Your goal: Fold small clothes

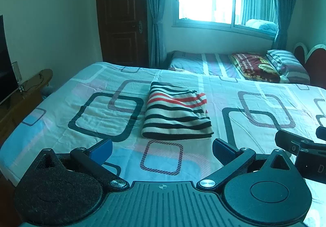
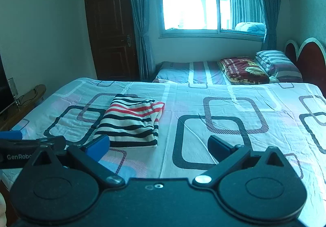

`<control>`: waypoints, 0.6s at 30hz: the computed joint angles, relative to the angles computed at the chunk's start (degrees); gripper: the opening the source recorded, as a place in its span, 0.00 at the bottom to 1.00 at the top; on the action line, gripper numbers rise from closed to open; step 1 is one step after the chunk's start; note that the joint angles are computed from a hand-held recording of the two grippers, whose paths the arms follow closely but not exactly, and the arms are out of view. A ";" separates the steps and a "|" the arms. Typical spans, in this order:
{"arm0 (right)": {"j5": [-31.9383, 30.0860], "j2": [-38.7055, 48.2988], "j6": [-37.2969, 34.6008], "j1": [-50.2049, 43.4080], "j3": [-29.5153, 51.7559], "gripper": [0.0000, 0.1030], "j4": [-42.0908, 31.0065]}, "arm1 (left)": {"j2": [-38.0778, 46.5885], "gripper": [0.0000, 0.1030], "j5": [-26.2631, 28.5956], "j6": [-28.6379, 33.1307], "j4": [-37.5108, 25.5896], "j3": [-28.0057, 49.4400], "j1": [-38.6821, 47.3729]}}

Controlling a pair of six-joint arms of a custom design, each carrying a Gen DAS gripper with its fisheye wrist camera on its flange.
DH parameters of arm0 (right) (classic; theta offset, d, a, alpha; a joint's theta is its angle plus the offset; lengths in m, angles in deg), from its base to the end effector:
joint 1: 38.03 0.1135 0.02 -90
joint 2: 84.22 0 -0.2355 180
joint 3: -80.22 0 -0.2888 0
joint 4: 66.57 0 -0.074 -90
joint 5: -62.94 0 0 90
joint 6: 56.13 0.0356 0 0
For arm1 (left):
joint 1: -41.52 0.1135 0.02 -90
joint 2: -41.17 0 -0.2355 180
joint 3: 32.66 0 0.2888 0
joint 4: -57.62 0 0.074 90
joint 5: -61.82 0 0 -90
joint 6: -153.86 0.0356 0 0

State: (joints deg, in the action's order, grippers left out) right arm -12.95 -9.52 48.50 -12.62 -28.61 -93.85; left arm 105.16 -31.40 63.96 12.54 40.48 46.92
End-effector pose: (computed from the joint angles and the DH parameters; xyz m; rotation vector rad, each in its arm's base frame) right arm 0.3102 0.1378 0.2673 -0.0501 2.0942 0.1633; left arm 0.2891 0.0293 0.3068 -0.1332 2.1951 0.1156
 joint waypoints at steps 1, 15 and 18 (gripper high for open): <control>0.13 0.16 -0.01 0.06 0.16 0.99 -0.04 | 0.09 1.00 -0.07 0.02 -0.08 0.10 -0.05; 0.15 0.86 0.17 0.21 0.81 0.99 -0.19 | 0.63 1.00 0.39 0.20 0.00 0.56 0.33; 0.32 1.20 0.01 0.24 1.01 0.99 -0.33 | 0.76 1.00 0.04 -0.07 0.02 0.62 0.15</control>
State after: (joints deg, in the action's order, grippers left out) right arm -12.64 -8.32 48.51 -12.38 -27.60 -94.18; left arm 105.92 -31.36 63.89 12.55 41.10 47.07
